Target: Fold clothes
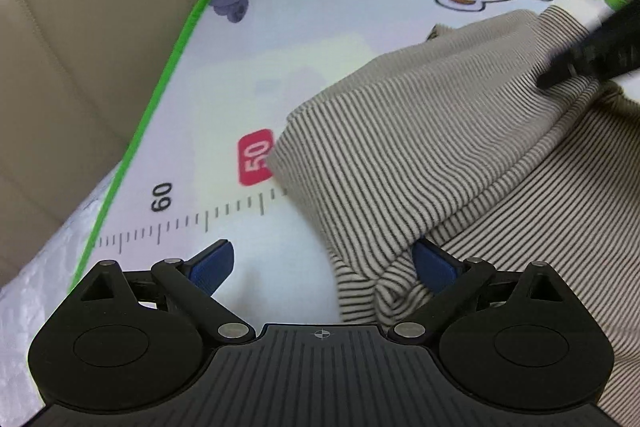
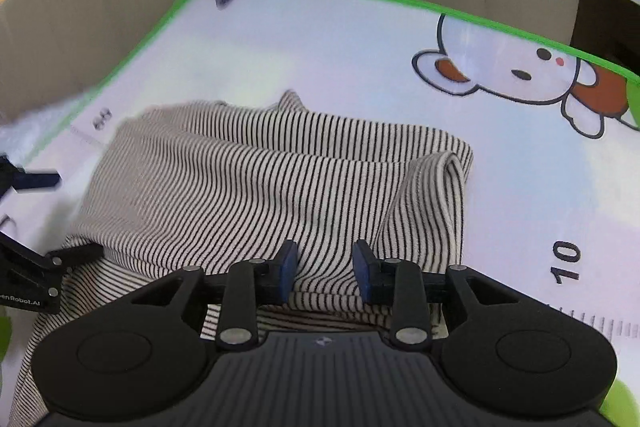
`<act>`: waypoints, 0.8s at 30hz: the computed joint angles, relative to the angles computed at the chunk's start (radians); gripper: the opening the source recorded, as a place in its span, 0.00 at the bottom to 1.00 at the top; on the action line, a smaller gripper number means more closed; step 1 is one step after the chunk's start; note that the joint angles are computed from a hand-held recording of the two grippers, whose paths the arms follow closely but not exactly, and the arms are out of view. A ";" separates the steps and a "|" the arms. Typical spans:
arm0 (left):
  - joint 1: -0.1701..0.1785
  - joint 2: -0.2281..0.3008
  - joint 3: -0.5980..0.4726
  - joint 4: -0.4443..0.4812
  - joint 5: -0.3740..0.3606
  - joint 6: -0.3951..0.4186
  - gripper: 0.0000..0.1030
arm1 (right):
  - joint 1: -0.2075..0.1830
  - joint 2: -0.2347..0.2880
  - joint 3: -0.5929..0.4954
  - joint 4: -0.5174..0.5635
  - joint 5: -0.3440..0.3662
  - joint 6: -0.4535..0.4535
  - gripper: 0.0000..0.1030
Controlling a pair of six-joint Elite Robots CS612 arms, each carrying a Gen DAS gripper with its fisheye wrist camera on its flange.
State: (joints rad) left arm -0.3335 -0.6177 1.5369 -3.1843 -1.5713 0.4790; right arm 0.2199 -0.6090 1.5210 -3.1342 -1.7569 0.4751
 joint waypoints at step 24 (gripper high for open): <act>-0.001 -0.015 0.004 0.067 0.030 -0.049 0.97 | 0.009 -0.081 0.164 -0.044 -0.014 -0.033 0.40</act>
